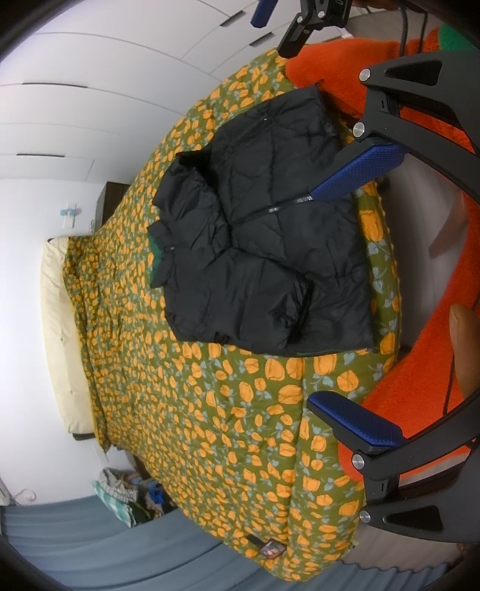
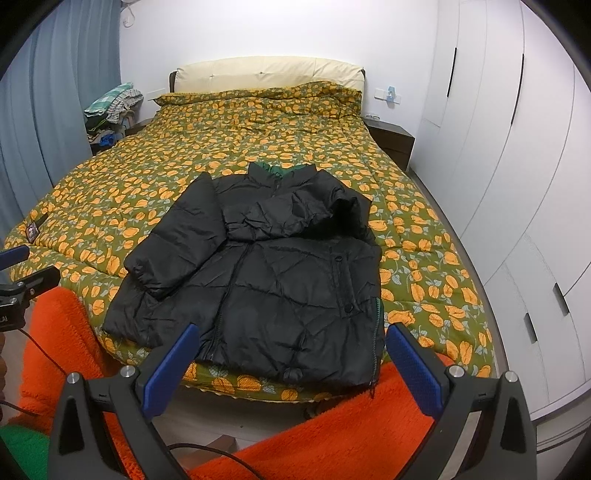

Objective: Fold large clothes

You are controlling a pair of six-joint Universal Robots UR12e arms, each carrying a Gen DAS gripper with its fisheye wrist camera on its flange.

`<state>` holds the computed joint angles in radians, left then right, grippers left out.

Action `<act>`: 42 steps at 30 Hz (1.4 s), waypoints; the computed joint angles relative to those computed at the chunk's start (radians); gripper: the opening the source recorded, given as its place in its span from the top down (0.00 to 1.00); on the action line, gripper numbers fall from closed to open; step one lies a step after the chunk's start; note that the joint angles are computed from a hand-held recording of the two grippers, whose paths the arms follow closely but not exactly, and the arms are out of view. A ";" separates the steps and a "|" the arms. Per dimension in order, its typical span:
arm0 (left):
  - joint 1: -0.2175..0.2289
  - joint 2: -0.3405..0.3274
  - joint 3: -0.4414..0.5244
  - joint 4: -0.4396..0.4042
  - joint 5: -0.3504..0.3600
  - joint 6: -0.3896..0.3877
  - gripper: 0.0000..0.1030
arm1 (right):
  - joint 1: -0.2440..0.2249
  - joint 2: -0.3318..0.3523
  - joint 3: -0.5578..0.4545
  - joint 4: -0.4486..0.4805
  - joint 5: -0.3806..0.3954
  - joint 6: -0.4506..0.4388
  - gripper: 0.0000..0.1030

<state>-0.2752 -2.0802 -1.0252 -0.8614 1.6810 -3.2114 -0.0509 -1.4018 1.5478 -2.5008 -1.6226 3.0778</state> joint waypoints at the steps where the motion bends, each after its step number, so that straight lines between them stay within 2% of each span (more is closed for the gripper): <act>1: 0.000 -0.002 0.002 -0.002 -0.001 0.000 0.00 | 0.000 0.000 0.000 0.000 0.000 -0.001 0.00; 42: 0.000 -0.001 0.005 -0.016 -0.005 0.000 0.00 | 0.011 -0.009 0.010 0.007 -0.001 0.015 0.00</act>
